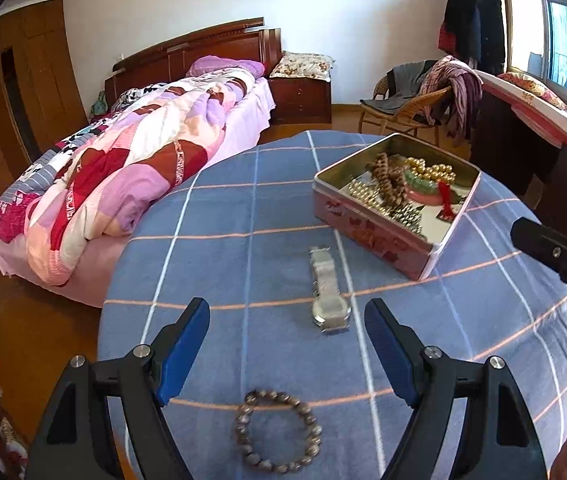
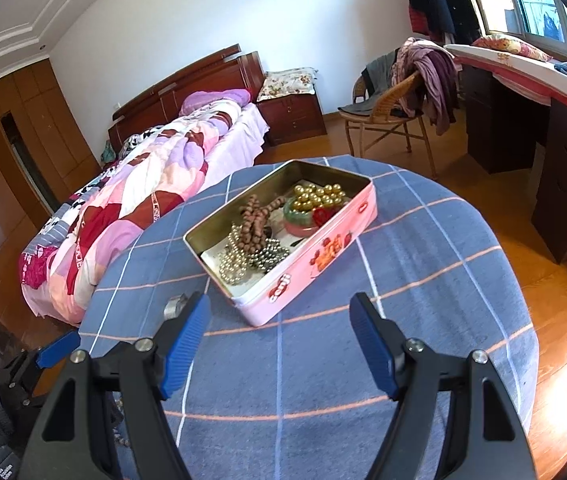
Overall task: Organize jewelry
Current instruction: 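Move both open tools back over the watch and grey bead bracelet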
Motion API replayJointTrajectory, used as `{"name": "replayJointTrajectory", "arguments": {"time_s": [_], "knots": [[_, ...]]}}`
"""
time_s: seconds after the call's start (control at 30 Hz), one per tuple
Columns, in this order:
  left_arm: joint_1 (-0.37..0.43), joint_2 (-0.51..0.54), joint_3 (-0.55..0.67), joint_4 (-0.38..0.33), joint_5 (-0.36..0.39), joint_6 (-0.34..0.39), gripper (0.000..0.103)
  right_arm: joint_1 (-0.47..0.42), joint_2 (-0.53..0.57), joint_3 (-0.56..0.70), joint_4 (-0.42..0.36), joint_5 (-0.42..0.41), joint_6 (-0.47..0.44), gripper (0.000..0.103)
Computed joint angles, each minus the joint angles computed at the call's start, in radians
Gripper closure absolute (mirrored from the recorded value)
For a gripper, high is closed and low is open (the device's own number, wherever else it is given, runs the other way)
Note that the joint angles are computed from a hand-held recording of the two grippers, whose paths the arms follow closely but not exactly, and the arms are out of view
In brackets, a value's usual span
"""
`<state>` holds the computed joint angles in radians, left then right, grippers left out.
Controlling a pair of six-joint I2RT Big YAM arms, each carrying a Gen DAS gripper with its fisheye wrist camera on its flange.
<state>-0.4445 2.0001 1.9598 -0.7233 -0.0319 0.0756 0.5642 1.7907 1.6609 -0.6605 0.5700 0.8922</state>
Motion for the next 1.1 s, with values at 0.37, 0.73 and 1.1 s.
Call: {"name": "replayJointTrajectory", "arguments": {"time_s": [0.37, 0.73, 1.1], "knots": [[0.09, -0.04, -0.124, -0.011, 0.168, -0.032, 0.023, 0.023, 0.046, 0.058, -0.06, 0.026, -0.048, 0.027], [0.083, -0.047, -0.157, -0.009, 0.229, 0.007, 0.023, 0.03, 0.085, 0.096, -0.074, -0.027, -0.064, 0.027], [0.054, -0.06, -0.207, 0.034, 0.175, 0.082, 0.082, 0.028, 0.107, 0.122, -0.093, -0.049, -0.069, 0.027]]}}
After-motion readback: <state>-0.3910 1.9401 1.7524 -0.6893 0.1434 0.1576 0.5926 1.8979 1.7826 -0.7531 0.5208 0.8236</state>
